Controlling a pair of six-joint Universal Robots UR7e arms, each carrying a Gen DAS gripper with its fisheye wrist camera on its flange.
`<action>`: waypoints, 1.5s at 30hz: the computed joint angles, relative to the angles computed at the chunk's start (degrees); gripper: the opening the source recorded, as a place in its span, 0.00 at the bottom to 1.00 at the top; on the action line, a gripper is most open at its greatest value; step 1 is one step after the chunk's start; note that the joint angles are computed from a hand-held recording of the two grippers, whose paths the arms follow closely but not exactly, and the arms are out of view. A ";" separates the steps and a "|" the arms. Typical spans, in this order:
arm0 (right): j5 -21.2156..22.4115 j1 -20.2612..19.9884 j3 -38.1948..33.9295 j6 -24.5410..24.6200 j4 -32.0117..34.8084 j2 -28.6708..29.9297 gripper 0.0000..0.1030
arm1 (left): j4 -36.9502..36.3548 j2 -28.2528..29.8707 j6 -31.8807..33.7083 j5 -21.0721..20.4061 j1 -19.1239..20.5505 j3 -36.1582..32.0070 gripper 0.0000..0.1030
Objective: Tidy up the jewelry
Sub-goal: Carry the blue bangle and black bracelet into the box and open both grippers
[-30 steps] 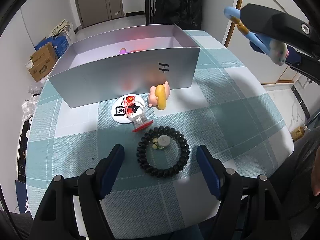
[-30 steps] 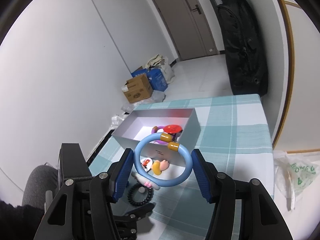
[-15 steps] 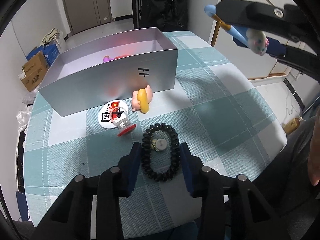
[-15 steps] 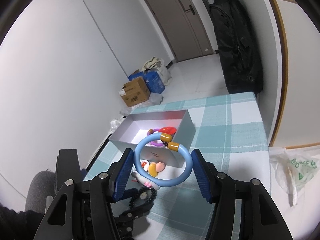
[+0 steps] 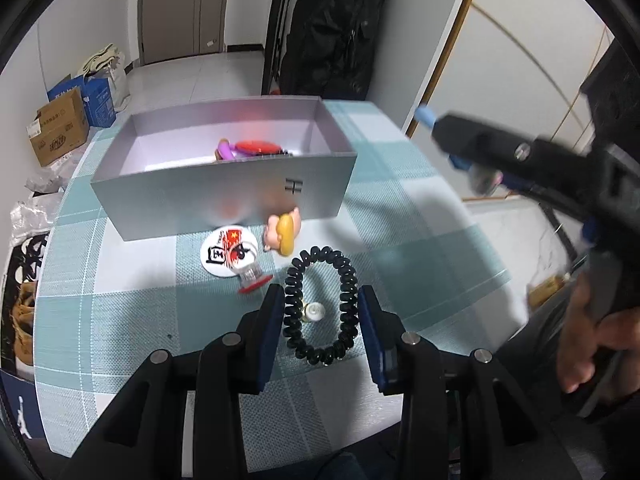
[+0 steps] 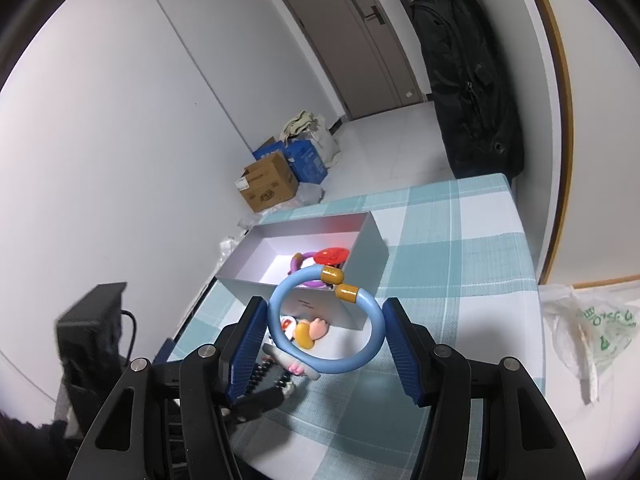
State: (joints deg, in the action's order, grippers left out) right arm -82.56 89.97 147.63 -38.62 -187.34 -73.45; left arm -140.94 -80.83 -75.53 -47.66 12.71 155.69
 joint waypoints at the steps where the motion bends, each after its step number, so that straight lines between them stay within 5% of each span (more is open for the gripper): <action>1: -0.01 0.03 0.01 0.06 -0.03 0.00 0.57 | -0.45 -0.38 -0.09 0.29 -0.28 0.21 0.31; 7: -0.09 0.33 -0.08 -0.31 -0.11 0.35 0.57 | 2.80 -4.54 -2.97 4.08 -2.82 0.65 0.31; 18: 0.46 3.59 -2.10 -0.15 -0.30 2.77 0.57 | 8.12 -12.69 -2.78 9.82 0.37 -0.19 0.31; 28: 0.35 8.48 -8.40 0.30 2.70 7.23 0.57 | -6.02 -12.33 10.08 11.96 8.50 -0.68 0.31; 36: -0.89 9.57 -13.60 -0.21 4.56 12.54 0.57 | -21.84 -7.49 22.55 8.99 16.23 -1.28 0.31; 45: -2.05 9.65 -18.39 -0.61 7.01 17.52 0.57 | -26.09 -6.06 26.48 6.13 20.83 -1.64 0.31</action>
